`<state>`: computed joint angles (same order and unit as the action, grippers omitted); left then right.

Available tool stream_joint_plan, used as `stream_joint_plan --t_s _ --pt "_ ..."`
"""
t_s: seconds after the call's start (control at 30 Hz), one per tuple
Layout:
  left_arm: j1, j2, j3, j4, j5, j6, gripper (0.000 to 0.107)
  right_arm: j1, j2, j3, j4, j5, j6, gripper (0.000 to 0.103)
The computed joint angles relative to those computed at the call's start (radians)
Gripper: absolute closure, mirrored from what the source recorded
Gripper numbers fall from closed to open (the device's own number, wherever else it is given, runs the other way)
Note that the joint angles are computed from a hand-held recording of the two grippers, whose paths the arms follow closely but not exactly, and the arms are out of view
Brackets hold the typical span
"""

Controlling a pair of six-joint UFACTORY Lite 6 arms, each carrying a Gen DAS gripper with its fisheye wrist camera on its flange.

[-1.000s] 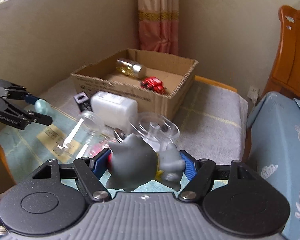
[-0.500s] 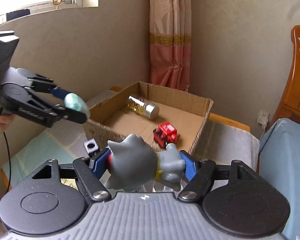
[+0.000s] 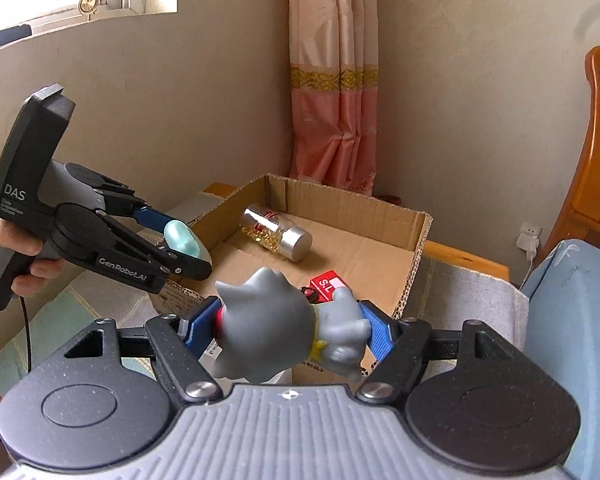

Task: Organize rigid objects
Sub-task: 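Carry the green case and grey plush toy into the box and release both, then move the left tool to the navy train while the right tool approaches the clear cup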

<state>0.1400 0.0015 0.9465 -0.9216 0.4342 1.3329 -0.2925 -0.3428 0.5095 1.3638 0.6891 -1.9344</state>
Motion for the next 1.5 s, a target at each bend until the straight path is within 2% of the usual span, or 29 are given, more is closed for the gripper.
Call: stream_joint_plan --t_s 0.17,0.23,0.3,0.37,0.53,0.93,1.03,1.1,1.13,1.2,1.5 --pt "0.022 -0.008 -0.004 -0.065 -0.007 0.046 0.042 0.025 0.021 0.007 0.015 -0.022 -0.006 0.025" --pt "0.037 -0.022 -0.002 -0.089 0.004 0.062 0.031 0.031 0.015 0.006 0.015 -0.027 -0.001 0.025" --pt "0.057 -0.053 -0.017 -0.133 0.011 0.103 0.015 0.04 0.016 0.009 0.018 -0.035 0.001 0.025" --pt "0.075 -0.081 -0.026 -0.132 0.03 0.112 0.011 0.048 0.017 0.01 0.023 -0.043 0.0 0.025" --pt "0.134 -0.169 -0.092 -0.131 0.092 0.125 0.008 0.083 0.045 0.027 0.049 -0.08 0.007 0.025" --pt "0.287 -0.406 -0.307 -0.169 0.164 0.223 0.007 0.257 0.162 0.137 0.116 -0.218 0.082 0.024" --pt "0.306 -0.433 -0.326 -0.156 0.164 0.231 0.007 0.29 0.164 0.152 0.132 -0.236 0.08 0.019" --pt "0.323 -0.451 -0.337 -0.149 0.176 0.234 0.007 0.294 0.14 0.144 0.158 -0.24 0.07 0.003" --pt "0.329 -0.454 -0.341 -0.151 0.181 0.238 0.007 0.288 0.12 0.132 0.171 -0.235 0.058 0.0" --pt "0.342 -0.462 -0.352 -0.15 0.195 0.244 0.006 0.265 0.085 0.111 0.165 -0.215 0.06 0.0" --pt "0.372 -0.529 -0.429 -0.144 0.228 0.234 0.006 0.17 -0.082 -0.012 -0.02 -0.259 0.241 0.0"
